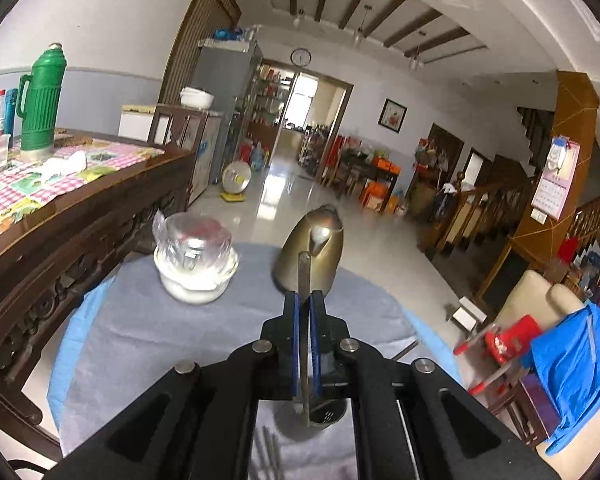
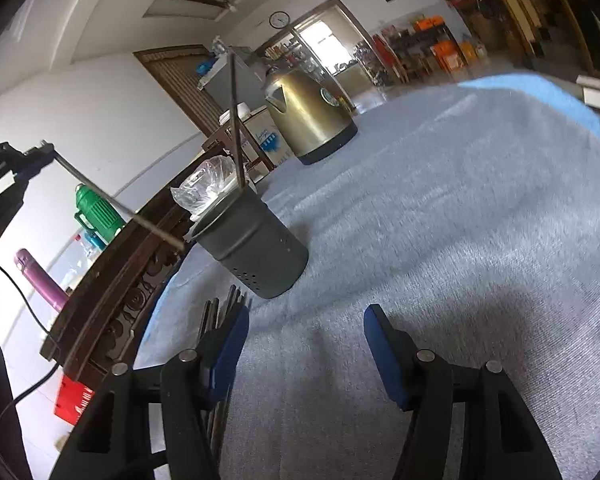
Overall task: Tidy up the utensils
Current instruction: 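Lower the held chopstick into the gray cup and open the left gripper, then move the left gripper back to the chopstick pile while the right gripper follows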
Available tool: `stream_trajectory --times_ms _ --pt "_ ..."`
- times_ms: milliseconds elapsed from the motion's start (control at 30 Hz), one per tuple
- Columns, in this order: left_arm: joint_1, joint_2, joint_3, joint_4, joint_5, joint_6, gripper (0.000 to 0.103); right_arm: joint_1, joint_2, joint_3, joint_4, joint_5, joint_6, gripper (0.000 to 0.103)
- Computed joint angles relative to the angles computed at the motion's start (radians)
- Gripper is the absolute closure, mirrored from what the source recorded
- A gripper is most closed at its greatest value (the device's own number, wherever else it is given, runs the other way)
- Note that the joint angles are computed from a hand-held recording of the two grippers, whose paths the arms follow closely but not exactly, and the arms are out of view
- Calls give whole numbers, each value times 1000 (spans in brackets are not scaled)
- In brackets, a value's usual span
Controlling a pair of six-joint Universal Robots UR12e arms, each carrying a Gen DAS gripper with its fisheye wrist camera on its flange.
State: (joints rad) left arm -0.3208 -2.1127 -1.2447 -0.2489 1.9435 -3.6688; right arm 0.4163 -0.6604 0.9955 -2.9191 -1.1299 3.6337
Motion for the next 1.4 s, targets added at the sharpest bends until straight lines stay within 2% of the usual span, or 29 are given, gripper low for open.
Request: stream_trajectory --times_ms 100,200,267,333,400,567,667,733,767,800,867,1000,1200,1267,1333,1400 --pt "-5 -20 40 -3 6 8 98 -1 1 -1 6 11 -3 39" --pt "-14 -45 69 10 42 33 98 -2 3 0 -4 18 2 39" --pt "-20 -67 95 -11 71 48 98 -2 5 -3 -5 19 4 39" --pt "-19 -88 112 -25 67 52 98 -3 5 0 -11 23 4 39" --pt "-18 -106 127 -59 63 50 98 -3 4 2 -14 23 6 39" --pt "-6 -118 136 -193 13 -19 97 -3 3 3 -10 24 4 39" --pt "-3 -108 116 -201 -11 -17 92 -3 3 1 -4 24 3 39" --pt "-6 -96 94 -181 3 1 75 -3 4 -1 1 23 1 39" --pt "-9 -89 77 -158 15 9 60 -3 4 -1 3 23 1 39" --pt "-12 -78 54 -125 30 18 53 -3 3 -1 4 22 1 39" --pt "-18 -61 19 -85 54 34 51 -2 4 -2 9 21 -1 39" --pt "-18 -28 -50 -64 59 27 44 -1 4 -8 27 16 -6 39" --pt "-2 9 -142 -158 -15 -37 44 6 4 -20 70 -13 -33 40" --pt "5 14 -159 -197 -41 -61 44 12 2 -23 85 -34 -55 43" --pt "10 19 -174 -231 -62 -85 44 18 3 -35 107 -43 -75 50" --pt "16 24 -189 -260 -85 -101 44 19 11 -62 150 -11 -74 57"
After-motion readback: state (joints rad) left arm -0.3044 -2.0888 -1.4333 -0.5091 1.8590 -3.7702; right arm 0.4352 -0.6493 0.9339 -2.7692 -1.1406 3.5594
